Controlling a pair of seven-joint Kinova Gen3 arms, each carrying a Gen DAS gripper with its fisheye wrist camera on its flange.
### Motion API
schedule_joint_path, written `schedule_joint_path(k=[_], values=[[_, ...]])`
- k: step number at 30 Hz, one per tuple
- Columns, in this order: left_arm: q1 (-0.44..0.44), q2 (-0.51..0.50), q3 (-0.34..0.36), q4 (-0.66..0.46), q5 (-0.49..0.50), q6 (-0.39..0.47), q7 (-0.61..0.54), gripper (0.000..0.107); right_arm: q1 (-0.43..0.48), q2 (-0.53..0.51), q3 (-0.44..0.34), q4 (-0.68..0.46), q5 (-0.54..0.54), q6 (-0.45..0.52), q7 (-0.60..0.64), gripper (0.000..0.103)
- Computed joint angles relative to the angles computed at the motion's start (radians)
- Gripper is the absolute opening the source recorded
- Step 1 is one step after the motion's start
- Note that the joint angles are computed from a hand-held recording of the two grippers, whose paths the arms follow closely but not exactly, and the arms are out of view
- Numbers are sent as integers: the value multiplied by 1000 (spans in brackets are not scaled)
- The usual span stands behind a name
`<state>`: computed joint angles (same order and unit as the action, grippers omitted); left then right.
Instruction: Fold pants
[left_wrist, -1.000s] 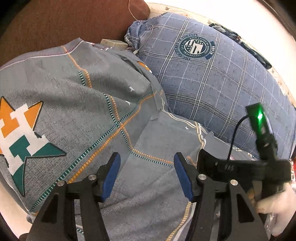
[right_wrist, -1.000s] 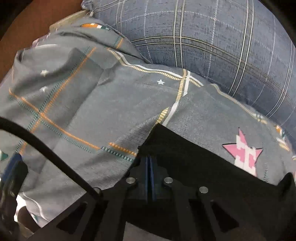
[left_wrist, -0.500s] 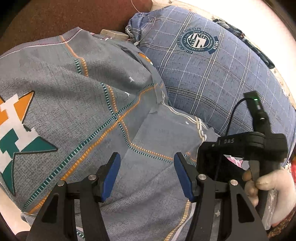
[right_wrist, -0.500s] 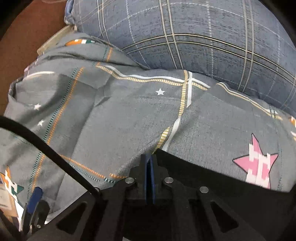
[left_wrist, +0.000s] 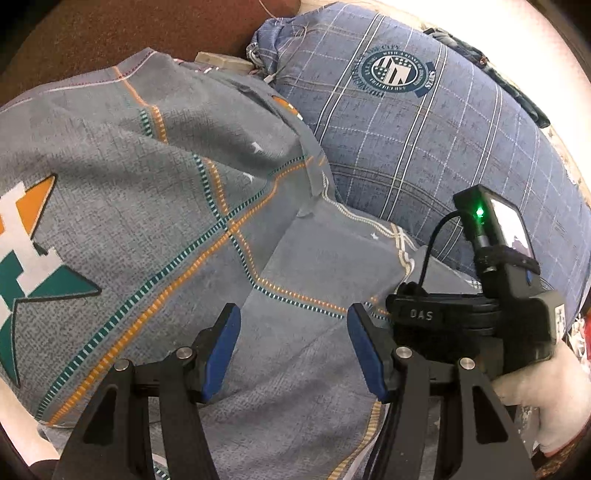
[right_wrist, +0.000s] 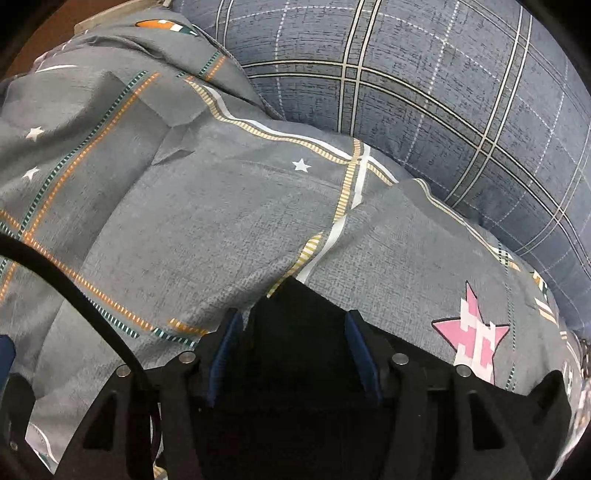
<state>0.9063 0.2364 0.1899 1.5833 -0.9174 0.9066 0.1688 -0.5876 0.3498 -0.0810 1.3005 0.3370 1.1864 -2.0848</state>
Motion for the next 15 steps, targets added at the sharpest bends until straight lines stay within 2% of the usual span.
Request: schedule_joint_path(k=[3,5,7,13,15], values=[[-2,1,-2,-1,1,-2,5,59,8,-12,-5,12,-3,-7,22,52],[-6,0,-2,2,4,-11,4,59,6,-10,-4,2,0,5,27,27],[-12,-1,-2,3,15,-20,1,59,20,-22,-5,4,-22,1,28,21],[-15,-25,-3,42,1,-56,45,59,110,-109,-7,77,-161,-114,64,17],[-27,-41,0,67,3,-102,54,59,184,-151,-37,114,-240,-162,89,17]])
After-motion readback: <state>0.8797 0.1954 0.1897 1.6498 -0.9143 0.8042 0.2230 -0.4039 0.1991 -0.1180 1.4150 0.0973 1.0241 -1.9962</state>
